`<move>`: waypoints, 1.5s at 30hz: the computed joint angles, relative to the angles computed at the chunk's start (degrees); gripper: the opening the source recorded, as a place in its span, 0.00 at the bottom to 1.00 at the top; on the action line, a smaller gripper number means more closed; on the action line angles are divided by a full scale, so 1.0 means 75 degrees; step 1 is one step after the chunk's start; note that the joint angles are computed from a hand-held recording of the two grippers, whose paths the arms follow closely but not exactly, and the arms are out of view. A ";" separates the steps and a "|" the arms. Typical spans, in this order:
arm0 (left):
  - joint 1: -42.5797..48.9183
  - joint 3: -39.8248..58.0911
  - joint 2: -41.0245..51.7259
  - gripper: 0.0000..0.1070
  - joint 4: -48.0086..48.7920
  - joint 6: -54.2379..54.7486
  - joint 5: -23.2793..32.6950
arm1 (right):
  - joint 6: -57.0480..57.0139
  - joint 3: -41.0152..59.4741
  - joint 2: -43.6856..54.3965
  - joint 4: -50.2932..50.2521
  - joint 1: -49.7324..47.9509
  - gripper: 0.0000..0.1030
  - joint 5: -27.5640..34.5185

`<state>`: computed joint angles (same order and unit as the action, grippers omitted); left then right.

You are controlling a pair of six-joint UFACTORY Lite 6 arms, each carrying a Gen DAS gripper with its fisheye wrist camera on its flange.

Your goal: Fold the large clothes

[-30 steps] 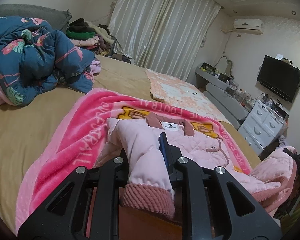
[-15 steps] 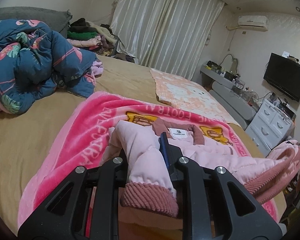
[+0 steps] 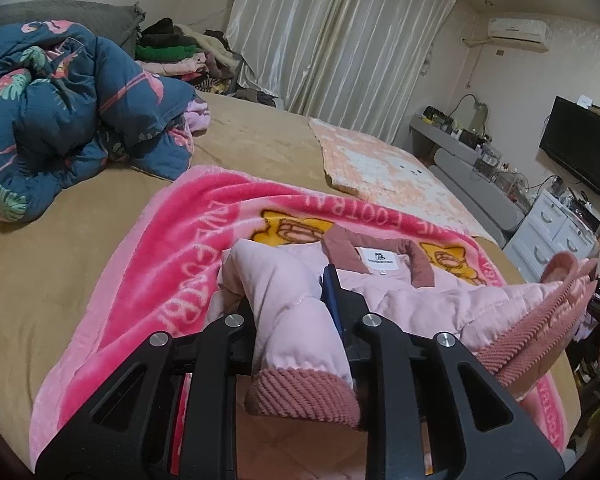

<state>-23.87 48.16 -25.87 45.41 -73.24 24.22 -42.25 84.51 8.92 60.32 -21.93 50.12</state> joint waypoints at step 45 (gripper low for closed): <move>-0.2391 0.0522 0.0601 0.88 0.2948 -0.2537 0.2504 | -0.6549 -0.5664 -0.2635 0.3376 0.0076 0.96 -0.1861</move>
<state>-41.80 52.07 -21.37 67.51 -92.26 43.01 -91.36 42.03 -10.84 85.64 -21.36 36.17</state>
